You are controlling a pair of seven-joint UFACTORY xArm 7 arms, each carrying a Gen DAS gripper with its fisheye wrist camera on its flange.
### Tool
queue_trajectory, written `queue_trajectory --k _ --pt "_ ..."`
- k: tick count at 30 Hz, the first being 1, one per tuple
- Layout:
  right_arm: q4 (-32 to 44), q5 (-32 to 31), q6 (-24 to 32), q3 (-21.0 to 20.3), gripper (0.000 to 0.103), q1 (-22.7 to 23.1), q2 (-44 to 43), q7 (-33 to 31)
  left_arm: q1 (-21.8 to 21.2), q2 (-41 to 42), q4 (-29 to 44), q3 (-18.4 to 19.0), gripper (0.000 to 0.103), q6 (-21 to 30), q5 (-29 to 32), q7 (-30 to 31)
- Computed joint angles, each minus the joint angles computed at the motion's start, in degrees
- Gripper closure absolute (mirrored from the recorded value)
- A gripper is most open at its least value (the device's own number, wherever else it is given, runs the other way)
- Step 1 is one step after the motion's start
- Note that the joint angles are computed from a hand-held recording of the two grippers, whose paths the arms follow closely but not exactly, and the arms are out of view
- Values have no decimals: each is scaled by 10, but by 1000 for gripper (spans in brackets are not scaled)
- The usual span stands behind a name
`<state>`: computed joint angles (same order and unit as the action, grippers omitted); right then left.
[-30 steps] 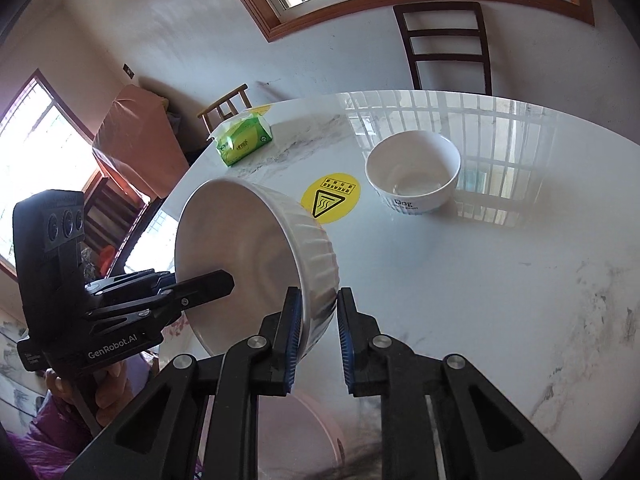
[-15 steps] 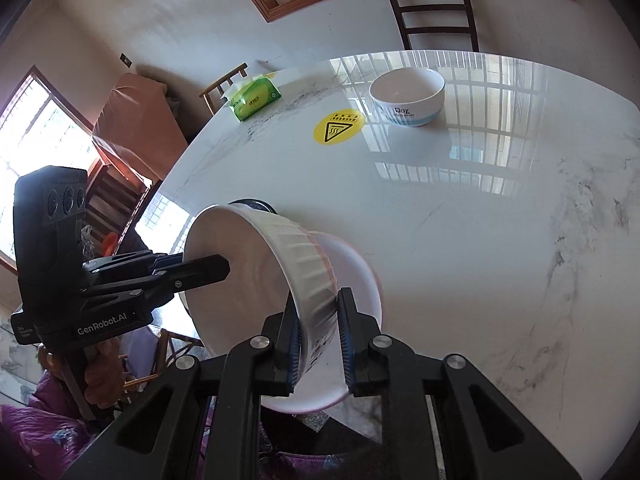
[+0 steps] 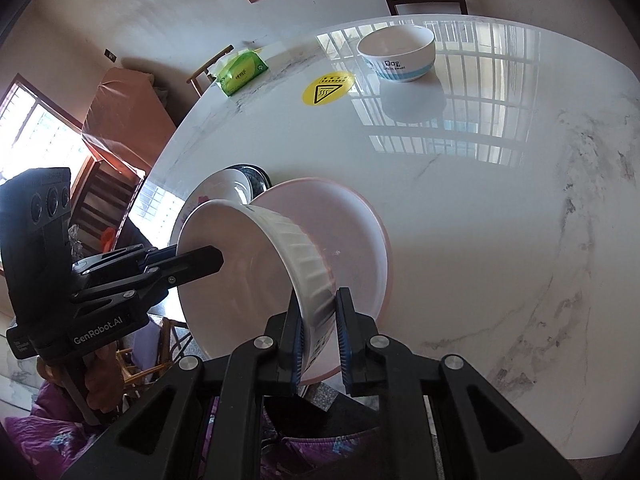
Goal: Organize plates and bowls
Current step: 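Carry the rabbit-print bowl over the pink bowl and lower it inside, then open both grippers and lift them off the nested bowls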
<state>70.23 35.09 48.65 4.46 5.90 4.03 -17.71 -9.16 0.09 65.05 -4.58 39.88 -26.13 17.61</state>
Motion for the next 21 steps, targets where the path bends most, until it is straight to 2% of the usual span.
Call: queue_trajectory --k 9,21 --pt "34 -17 22 4 88 -5 36 21 5 17 9 -1 88 9 8 3" --pt "46 -44 22 11 87 -4 55 39 -1 5 -13 -4 88 -39 34 6"
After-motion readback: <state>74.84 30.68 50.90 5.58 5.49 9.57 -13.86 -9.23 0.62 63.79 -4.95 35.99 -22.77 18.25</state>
